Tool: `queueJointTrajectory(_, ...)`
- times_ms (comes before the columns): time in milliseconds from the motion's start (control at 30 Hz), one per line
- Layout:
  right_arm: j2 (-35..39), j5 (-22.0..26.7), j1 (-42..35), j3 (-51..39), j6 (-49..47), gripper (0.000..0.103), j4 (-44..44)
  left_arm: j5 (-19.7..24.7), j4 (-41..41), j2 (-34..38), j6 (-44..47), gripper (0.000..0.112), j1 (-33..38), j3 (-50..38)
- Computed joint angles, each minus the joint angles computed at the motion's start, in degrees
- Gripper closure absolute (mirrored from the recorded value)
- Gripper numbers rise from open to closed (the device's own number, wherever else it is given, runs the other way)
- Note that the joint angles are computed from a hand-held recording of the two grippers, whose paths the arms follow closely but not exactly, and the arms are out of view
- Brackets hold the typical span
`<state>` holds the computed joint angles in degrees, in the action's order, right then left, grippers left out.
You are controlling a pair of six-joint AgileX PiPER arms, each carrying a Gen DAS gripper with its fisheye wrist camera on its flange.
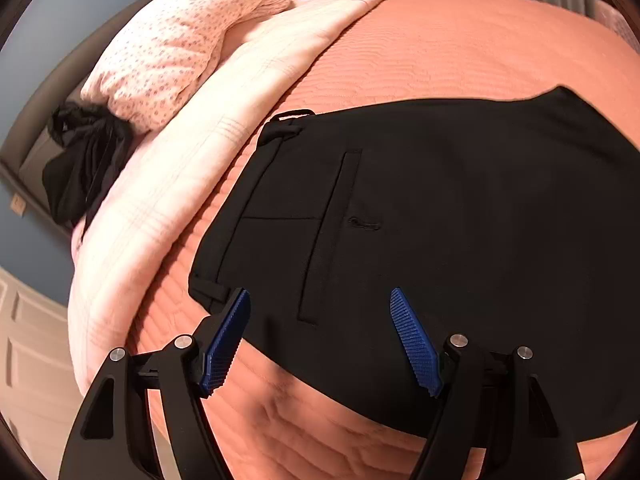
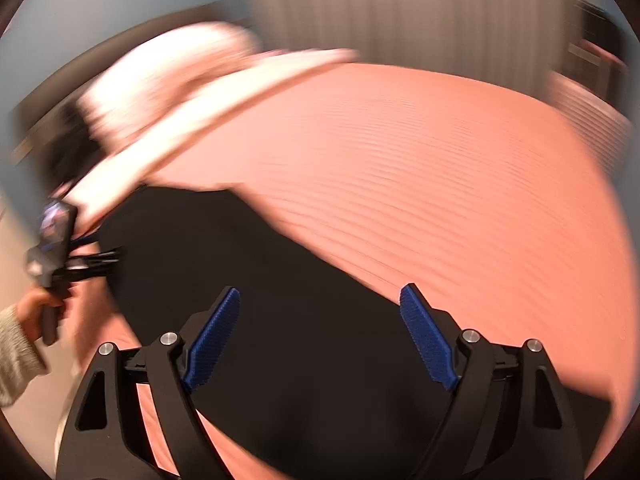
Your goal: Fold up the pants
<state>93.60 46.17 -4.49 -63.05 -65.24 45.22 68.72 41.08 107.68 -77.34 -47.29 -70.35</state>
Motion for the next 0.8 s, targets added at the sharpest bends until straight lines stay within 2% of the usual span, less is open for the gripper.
queueJointTrajectory(67, 11.46, -1.87, 10.6, -9.91, 8.98, 0.025, -3.68, -0.19, 1.92, -0.45, 0.17, 0.041, -0.33, 1.68)
queueJointTrajectory(100, 16.77, -0.04, 13.42, -15.64, 11.68, 0.039, -5.39, -0.41, 2.73, -0.97, 0.35, 0.039, -0.5, 2.76)
queueJointTrajectory(133, 21.49, 4.09, 15.29, -21.37, 13.42, 0.046, -4.85, -0.92, 3.77, -1.66, 0.35, 0.036, -0.59, 4.01)
queueJointTrajectory(200, 31.5, 8.24, 20.43, -32.83, 17.51, 0.05, -6.22, -1.65, 6.14, -3.38, 0.12, 0.035, -0.5, 7.15)
queueJointTrajectory(267, 38.26, 8.0, 22.59, -42.68, 22.89, 0.054, -12.95, -2.93, 8.24, -4.94, -0.53, 0.034, 0.07, 10.31)
queueJointTrajectory(300, 41.48, 9.26, 22.67, -47.99, 26.88, 0.074, -14.84, -3.97, 9.05, -5.57, -0.87, 0.033, 0.7, 11.67)
queueJointTrajectory(333, 44.96, 8.6, 21.12, -53.72, 31.33, 0.103, -14.45, -4.33, 9.5, -5.55, -1.22, 0.032, 1.0, 12.1)
queueJointTrajectory(367, 46.57, 8.98, 20.8, -57.77, 36.19, 0.103, -16.35, -4.59, 10.62, -5.59, -1.96, 0.032, 2.05, 13.03)
queueJointTrajectory(400, 47.13, 7.08, 19.66, -59.54, 39.76, 0.1, -16.99, -4.71, 11.21, -5.57, -2.33, 0.032, 2.75, 13.42)
queueJointTrajectory(433, 46.16, 6.04, 18.22, -59.0, 41.04, 0.096, -15.34, -4.89, 11.74, -5.87, -2.8, 0.032, 3.68, 14.04)
queueJointTrajectory(467, 43.75, 5.6, 17.43, -56.34, 40.03, 0.096, -11.43, -5.24, 11.88, -6.36, -3.34, 0.032, 4.32, 14.6)
queueJointTrajectory(533, 37.86, 4.7, 17.84, -47.72, 31.6, 0.096, -4.58, -6.76, 11.69, -8.38, -5.02, 0.032, 5.46, 16.84)
queueJointTrajectory(600, 35.26, 9.27, 21.63, -44.04, 24.27, 0.096, -4.76, -7.06, 11.81, -11.06, -8.92, 0.032, 5.5, 19.72)
queueJointTrajectory(633, 35.75, 10.48, 24.28, -44.8, 24.05, 0.099, -8.24, -7.09, 12.15, -12.37, -10.91, 0.032, 4.99, 21.14)
queueJointTrajectory(700, 42.76, 8.83, 27.88, -52.7, 30.45, 0.1, -19.56, -5.22, 11.37, -13.85, -12.66, 0.032, 3.47, 22.34)
queueJointTrajectory(767, 49.52, 9.78, 26.08, -64.03, 41.91, 0.103, -23.86, -3.94, 9.94, -15.15, -12.37, 0.032, 1.44, 23.03)
queueJointTrajectory(800, 50.25, 9.43, 25.84, -67.39, 47.64, 0.095, -24.03, -3.07, 9.79, -15.52, -12.24, 0.032, 0.64, 23.34)
